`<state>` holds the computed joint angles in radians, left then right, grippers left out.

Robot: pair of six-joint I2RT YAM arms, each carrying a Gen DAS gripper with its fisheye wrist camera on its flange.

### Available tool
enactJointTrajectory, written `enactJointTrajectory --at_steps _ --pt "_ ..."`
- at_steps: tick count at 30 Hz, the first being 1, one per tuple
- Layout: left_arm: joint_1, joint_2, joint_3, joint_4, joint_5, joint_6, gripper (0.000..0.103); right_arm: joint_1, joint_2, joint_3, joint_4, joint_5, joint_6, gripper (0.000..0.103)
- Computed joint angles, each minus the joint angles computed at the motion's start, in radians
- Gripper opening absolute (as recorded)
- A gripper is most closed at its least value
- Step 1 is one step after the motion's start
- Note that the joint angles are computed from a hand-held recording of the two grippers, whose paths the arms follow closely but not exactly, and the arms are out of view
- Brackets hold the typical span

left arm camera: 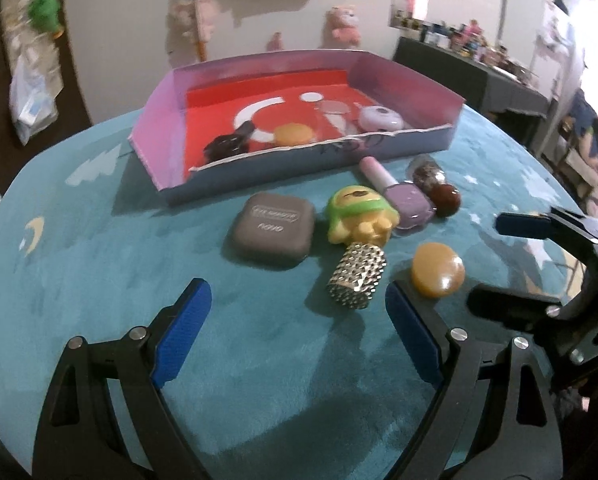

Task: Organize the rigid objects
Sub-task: 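Grasp the silver studded cylinder with the left gripper while the right gripper grasps the orange sponge ball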

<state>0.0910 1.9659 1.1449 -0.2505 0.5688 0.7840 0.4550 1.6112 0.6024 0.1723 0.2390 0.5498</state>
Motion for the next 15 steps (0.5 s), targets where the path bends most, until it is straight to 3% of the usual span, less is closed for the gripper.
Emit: enactJointTrajectory --at_steps 2,6,9,12,15 --pt "-0.007 0.001 0.004 -0.005 -0.002 0.019 0.085 0.010 0.014 0.014 -0.002 -0.006 -0.025 0.097" --pt "-0.023 0.021 0.039 -0.049 -0.006 0.061 0.066 0.028 0.041 0.043 -0.022 -0.003 -0.055 0.089" --pt "-0.031 0.034 0.064 -0.079 -0.004 0.079 0.063 0.028 0.057 0.062 -0.037 -0.008 -0.068 0.085" --pt "-0.040 0.050 0.089 -0.112 0.002 0.092 0.052 0.028 0.073 0.078 -0.044 -0.005 -0.073 0.077" --pt "-0.046 0.059 0.100 -0.122 0.009 0.093 0.051 0.029 0.094 0.099 -0.056 0.001 -0.079 0.071"
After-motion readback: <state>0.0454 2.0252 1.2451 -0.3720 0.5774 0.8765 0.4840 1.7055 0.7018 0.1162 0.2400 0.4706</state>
